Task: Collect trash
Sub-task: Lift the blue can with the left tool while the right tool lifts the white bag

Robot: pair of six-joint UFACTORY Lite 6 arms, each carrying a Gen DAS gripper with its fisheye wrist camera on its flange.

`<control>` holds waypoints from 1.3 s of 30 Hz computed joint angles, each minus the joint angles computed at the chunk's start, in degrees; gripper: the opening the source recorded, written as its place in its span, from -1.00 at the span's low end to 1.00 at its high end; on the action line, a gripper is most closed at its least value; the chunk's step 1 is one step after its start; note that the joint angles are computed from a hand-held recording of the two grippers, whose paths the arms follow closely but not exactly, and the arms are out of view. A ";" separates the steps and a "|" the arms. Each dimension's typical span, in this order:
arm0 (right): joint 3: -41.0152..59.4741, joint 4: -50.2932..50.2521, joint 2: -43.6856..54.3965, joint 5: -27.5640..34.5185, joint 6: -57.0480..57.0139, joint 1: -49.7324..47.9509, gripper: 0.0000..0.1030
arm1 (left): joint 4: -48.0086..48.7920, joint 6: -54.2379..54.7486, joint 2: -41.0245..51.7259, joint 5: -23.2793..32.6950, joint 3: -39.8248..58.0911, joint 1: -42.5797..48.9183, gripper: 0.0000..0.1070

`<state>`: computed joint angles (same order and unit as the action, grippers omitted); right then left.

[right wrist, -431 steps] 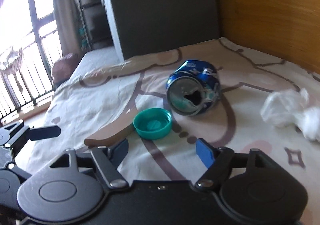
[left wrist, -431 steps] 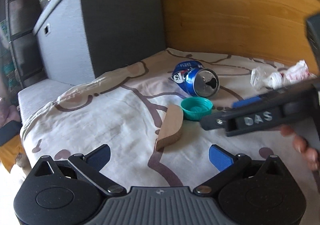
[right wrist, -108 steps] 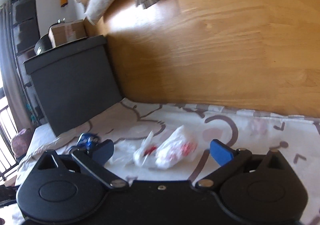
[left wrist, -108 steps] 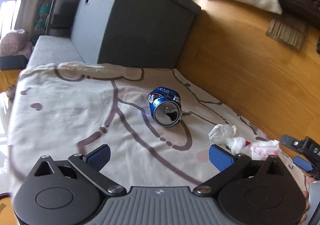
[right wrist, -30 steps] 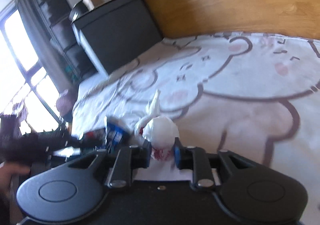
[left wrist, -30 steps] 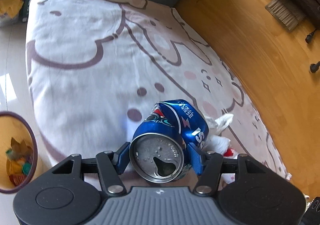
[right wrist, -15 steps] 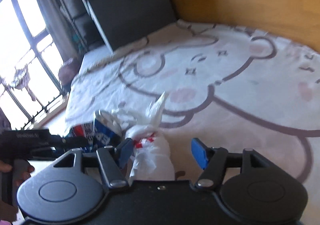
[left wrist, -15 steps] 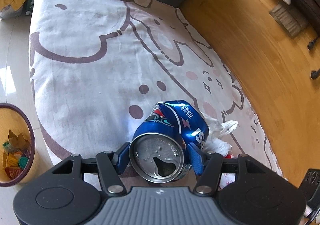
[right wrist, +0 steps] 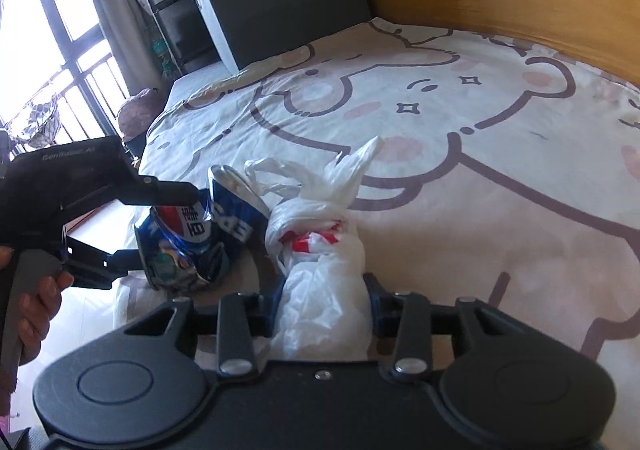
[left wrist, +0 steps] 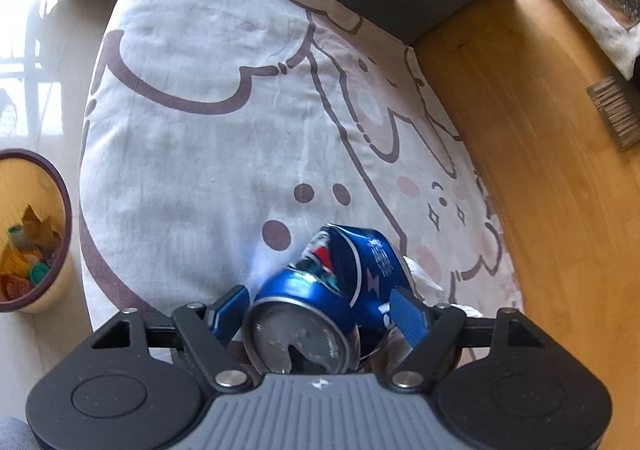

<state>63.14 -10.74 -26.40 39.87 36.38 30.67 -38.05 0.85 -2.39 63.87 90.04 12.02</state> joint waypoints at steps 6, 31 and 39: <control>-1.20 -7.21 -0.60 -0.01 9.53 3.53 -0.21 | 9.60 -2.95 -3.32 -6.00 -2.65 -7.45 0.41; 5.92 -22.33 2.19 10.04 27.84 13.29 -0.27 | 3.24 21.07 -12.24 -4.73 -7.13 5.08 0.03; 10.27 -27.15 6.75 14.50 32.13 19.45 -0.27 | -1.95 34.76 -9.53 1.68 -6.12 8.05 0.03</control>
